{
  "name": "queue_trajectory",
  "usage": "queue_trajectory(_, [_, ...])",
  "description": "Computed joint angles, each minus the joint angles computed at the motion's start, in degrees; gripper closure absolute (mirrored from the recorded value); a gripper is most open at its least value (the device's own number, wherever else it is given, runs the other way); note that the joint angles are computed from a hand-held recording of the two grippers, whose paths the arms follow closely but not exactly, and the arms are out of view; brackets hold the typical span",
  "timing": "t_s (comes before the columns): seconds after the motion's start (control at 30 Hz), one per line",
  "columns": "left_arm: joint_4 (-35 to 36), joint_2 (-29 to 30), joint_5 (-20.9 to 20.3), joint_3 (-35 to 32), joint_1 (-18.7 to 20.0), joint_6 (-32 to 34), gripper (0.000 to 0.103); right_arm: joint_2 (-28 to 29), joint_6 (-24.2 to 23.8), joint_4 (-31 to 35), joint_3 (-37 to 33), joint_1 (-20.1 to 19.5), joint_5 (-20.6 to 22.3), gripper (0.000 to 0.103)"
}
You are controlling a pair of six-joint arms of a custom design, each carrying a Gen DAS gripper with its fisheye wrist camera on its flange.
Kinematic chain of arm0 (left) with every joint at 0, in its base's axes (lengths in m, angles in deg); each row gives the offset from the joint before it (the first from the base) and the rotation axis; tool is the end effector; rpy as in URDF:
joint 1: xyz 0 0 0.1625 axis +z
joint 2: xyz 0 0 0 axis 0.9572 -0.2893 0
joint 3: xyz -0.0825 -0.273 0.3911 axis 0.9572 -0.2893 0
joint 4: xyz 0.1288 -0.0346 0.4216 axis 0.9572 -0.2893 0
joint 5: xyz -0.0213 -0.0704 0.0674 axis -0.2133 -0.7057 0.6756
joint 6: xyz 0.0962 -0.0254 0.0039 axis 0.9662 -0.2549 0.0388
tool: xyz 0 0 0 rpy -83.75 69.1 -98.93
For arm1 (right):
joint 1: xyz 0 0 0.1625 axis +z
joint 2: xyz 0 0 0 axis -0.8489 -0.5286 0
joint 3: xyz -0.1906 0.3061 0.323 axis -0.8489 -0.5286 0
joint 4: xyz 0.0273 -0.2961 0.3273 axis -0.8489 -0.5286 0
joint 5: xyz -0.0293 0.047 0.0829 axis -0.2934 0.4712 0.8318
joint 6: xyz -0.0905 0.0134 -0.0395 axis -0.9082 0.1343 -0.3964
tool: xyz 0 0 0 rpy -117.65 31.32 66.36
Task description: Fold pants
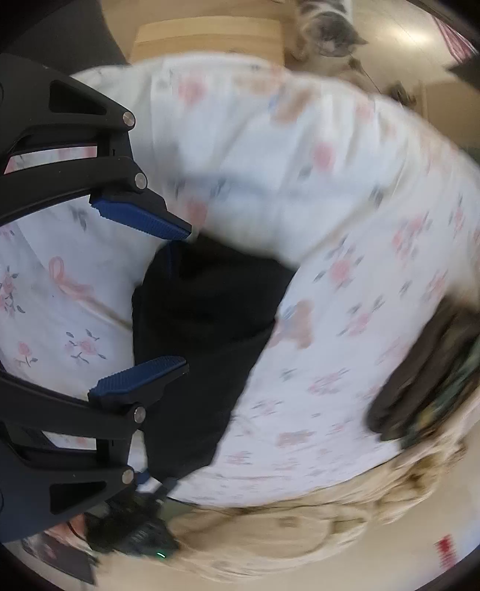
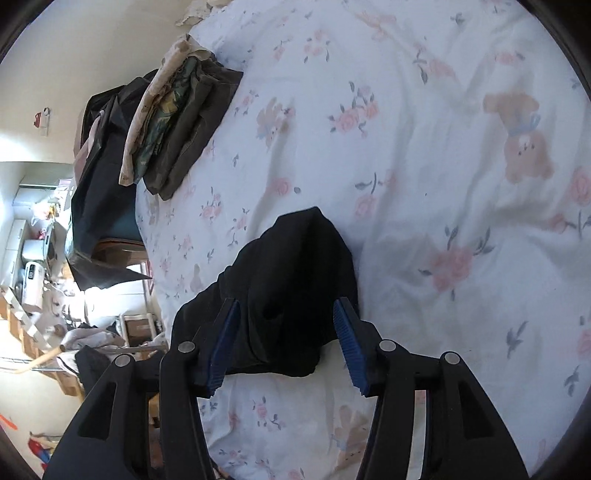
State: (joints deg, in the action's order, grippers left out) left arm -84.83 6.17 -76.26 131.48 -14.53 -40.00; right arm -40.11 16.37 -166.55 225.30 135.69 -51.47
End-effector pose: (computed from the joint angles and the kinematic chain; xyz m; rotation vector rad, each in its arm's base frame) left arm -0.2225 -0.6768 0.1002 0.3566 2.7784 0.0567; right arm 0.0234 -0.4579 0.2744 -1.0174 -2.7490 1.0131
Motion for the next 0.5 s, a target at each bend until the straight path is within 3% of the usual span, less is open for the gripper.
queue_trajectory(0.07, [-2.7,0.3,1.5,1.5,-0.8,-0.3,0.045,0.1,-1.3,0.5,-0.2,0.1,0.1,0.059])
queue_trajectory(0.1, [-3.9,0.5,2.0,1.9,-1.0,0.1,0.069,0.0,-2.2,0.7,-0.4,0.5,-0.8,0.084])
queue_trajectory(0.13, [-3.6,1.0,2.4,1.5,-1.2,0.8,0.086,0.3,-3.5,0.8,-0.8,1.2,-2.2,0.102])
queue_trajectory(0.17, [-2.2,1.3,2.8,0.8,-1.4,1.4,0.098,-0.2,-4.2,1.1,-0.7,1.3,-2.5,0.102])
queue_trajectory(0.37, [-5.5,-1.4,4.7,1.3,-0.8,1.5,0.1,-1.9,-6.0,-2.3,1.7,3.1,-3.9,0.103])
queue_trajectory(0.5, [-3.2,-0.2,8.0,1.0,-0.5,1.7,0.1,-1.2,-3.5,3.4,1.9,2.1,-5.5,0.103])
